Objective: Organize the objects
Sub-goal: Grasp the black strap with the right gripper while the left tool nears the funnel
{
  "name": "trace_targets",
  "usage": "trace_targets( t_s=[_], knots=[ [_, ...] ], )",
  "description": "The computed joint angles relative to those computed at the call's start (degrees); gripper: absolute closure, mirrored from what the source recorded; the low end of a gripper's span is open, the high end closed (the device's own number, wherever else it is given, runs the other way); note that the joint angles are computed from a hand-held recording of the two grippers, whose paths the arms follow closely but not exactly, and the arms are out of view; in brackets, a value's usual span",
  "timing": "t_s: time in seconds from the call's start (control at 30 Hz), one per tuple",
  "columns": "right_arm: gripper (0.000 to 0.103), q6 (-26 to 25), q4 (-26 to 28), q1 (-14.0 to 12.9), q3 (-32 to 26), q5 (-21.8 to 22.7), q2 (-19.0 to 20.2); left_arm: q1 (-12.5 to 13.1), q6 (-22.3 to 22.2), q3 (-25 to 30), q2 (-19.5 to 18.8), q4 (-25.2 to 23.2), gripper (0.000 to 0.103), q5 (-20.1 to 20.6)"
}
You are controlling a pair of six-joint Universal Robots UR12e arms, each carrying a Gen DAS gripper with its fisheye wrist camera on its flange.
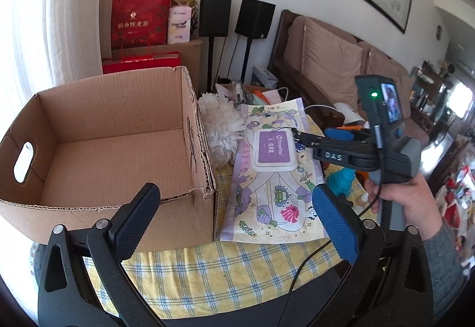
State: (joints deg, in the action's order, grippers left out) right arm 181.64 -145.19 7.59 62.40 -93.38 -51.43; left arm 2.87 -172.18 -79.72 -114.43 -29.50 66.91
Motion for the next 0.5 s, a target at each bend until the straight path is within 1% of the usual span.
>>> trace_targets(
  t_s=[0.1, 0.2, 0.33, 0.4, 0.43, 0.5],
  knots=[
    [0.045, -0.7, 1.6, -0.1, -1.7, -0.2, 1.3, 0.1, 0.1, 0.0, -0.1, 0.1, 0.001, -0.5],
    [0.045, -0.9, 3.1, -0.3, -2.6, -0.1, 1.9, 0.2, -0.1, 0.1, -0.1, 0.0, 0.001, -1.0],
    [0.045, -0.8, 4.1, -0.6, -2.6, 1.4, 2.1, 0.4, -0.3, 0.3, -0.2, -0.4, 0.001, -2.1],
    [0.055, -1.0, 3.8, -0.7, -2.4, 1.6, 2.0, 0.4, -0.4, 0.4, -0.2, -0.5, 0.001, -2.2],
    [0.067, -0.9, 4.8, -0.7, -2.6, 1.9, 2.1, 0.4, -0.3, 0.4, -0.2, -0.5, 0.001, -2.1],
    [0.072, -0.1, 5.4, -1.0, -2.5, 2.9, 1.9, 0.4, -0.4, 0.5, -0.3, -0.6, 0.001, -2.2]
  ],
)
